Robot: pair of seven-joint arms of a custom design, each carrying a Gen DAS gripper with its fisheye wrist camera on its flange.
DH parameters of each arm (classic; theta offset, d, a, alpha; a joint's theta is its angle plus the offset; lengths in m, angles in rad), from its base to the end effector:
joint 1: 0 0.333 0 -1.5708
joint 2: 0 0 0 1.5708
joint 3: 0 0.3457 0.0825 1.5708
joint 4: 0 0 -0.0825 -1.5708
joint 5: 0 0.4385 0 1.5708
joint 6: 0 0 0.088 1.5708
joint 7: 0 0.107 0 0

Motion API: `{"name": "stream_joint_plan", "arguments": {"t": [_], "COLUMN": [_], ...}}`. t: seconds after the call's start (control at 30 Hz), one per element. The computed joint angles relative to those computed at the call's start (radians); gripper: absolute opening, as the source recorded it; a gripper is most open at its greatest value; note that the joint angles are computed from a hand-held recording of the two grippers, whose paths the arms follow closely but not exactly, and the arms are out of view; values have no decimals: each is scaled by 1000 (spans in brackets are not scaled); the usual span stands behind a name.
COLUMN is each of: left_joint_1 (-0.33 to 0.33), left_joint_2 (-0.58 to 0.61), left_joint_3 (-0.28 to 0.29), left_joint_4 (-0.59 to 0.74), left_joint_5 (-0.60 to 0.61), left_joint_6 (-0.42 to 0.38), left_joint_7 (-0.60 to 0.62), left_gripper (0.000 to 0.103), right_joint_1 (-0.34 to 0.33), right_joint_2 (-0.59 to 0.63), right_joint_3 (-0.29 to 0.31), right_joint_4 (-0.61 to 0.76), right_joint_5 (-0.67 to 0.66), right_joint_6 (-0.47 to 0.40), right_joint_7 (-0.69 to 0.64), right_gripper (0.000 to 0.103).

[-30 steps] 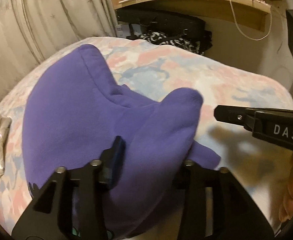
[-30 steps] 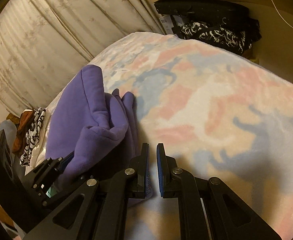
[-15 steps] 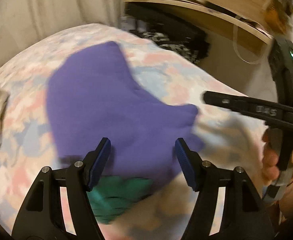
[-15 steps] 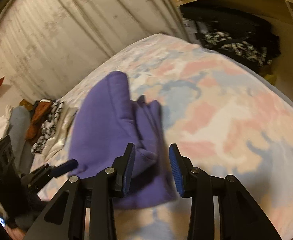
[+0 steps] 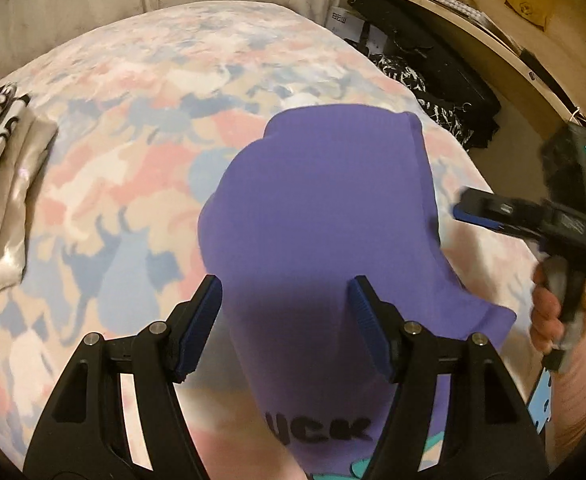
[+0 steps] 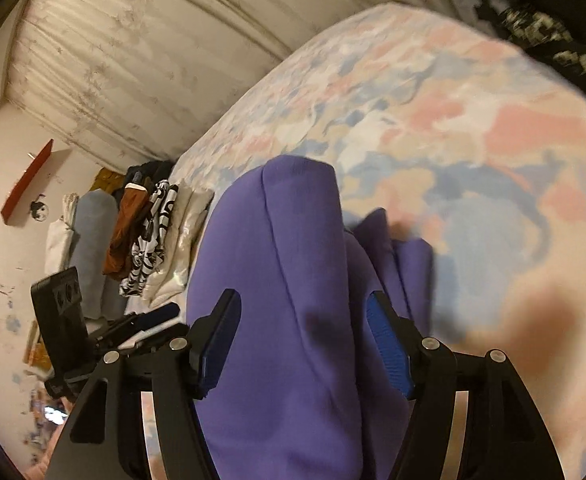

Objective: Fold large clothes

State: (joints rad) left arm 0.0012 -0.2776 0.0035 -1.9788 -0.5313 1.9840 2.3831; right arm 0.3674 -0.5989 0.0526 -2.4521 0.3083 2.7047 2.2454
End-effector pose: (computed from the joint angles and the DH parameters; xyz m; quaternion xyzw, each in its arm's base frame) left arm 0.5457 -0.0290 0.6433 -0.4211 0.8602 -0.2856 0.0331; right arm 0.4185 0.1801 0.6161 -0.4737 0.7730 0.0019 0.4221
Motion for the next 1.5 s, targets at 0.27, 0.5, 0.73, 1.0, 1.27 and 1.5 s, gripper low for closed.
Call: {"name": "stream_joint_plan", "arguments": {"t": [0.27,0.5,0.73,1.0,1.27,1.5], "left_joint_1": [-7,-3,-31,-87,-104,-114], "left_joint_2": [44,60,-11,-95,-26,-42], "left_joint_3": [-14,-27,-43,-108,-89,-79], "left_joint_4": [17,27,-43,-199,-165,-183], "left_joint_5": [-12,-1,34,225,265,264], "left_joint_6": [-5,-5,28,289,290,315], "left_joint_7": [22,9,77,-2,-97,-96], "left_gripper": [64,64,64,80,92,92], "right_joint_1": [116,-30,-125,-111,-114,-102], "right_joint_2": [174,158,-43,-49,51,101], "right_joint_3": [-156,26,137,124,116,99], "right_joint_4": [66,53,1,-43,-5,12], "right_joint_5": [266,87,-181,-249,-313,-329], "right_joint_6": [16,50,-67,-209,-218,-191], "right_joint_7": [-268,-258,20,193,206,221], "right_gripper": [71,18,15,15,19,23]}}
